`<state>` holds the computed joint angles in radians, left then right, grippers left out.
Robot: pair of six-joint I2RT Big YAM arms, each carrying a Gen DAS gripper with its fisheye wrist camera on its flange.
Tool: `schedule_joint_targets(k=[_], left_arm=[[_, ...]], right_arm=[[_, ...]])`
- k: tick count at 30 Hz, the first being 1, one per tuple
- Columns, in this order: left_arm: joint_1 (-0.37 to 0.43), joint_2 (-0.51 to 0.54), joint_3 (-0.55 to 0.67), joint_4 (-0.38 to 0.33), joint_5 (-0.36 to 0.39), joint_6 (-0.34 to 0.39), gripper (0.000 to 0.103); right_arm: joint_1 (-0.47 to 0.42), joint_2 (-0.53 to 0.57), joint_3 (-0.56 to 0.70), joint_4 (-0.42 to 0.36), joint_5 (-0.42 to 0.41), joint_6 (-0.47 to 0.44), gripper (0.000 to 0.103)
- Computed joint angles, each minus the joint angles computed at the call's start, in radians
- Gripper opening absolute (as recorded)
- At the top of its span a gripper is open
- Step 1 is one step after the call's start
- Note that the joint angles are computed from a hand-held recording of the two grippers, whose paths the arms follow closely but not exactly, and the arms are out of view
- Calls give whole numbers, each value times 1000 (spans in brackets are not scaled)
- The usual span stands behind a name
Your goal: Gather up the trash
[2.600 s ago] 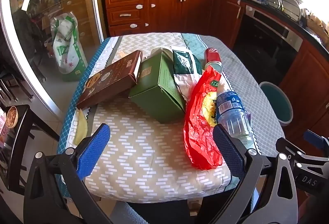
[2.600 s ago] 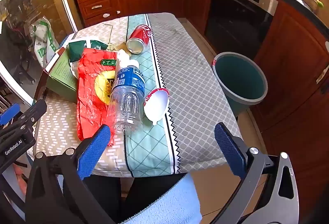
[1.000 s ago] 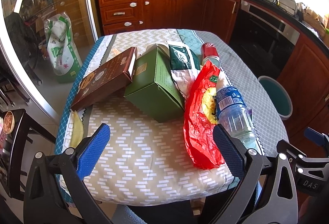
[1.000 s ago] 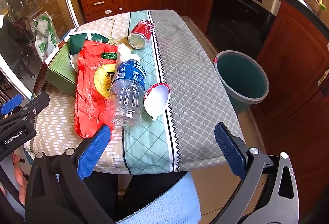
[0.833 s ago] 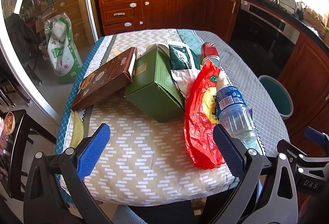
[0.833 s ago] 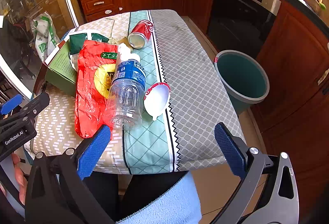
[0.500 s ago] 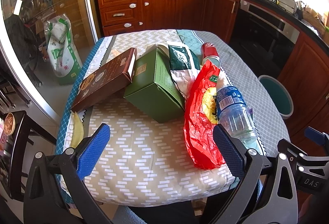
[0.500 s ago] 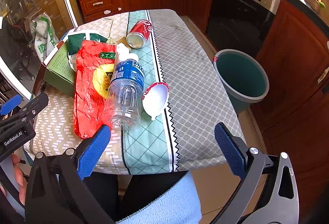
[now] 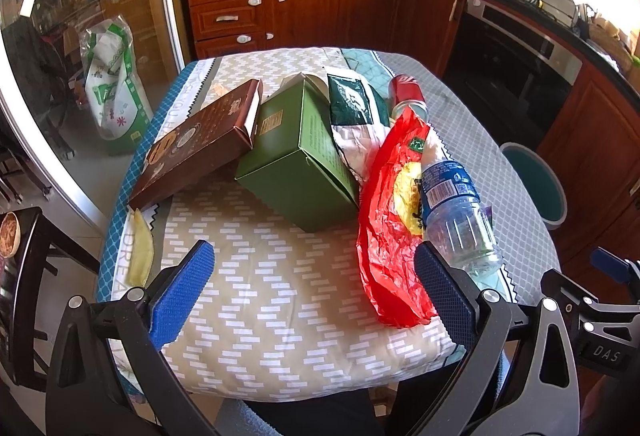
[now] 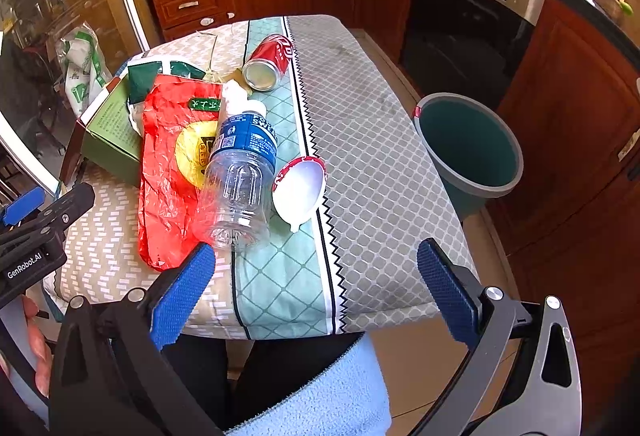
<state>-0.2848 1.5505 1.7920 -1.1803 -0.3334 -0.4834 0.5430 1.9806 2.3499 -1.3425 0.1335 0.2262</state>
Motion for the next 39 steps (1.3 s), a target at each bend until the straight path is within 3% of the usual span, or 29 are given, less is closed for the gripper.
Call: schedule_joint_targets(k=[4,12,16,22,30,32,33,36,38,39], left_arm=[[25,6,-11,16,67,38,99],[66,44,-35,61,214,47,99],[62,81,-17,74,262,74,85],[50,152,27,66,289,94,69],[39,218,75,53,299,114,65],[37,226,86,46,292,121,37],[36,228,86,47,292,123,32],[27,219,75,66,272,139,20],[24,196,55,75,263,149,14],[24,193,55,71,260,153,13]], right_arm=[[-6,-38,-76,76,-4,-32,97],[-30,-20,-71,52,-60,-33,97],[-36,1,-56,35,-76,-25,97],[-45,32,-29,18,-82,-14,97],[-57,90,66,-14,-111,-8,97],[-57,93,69,-11,-113,-12,97],[-58,98,76,-12,-113,-14,97],[-62,152,160,-56,-129,-24,83],[-70,195,231,-101,-175,-15,62],[-73,216,265,-123,-201,-9,57]])
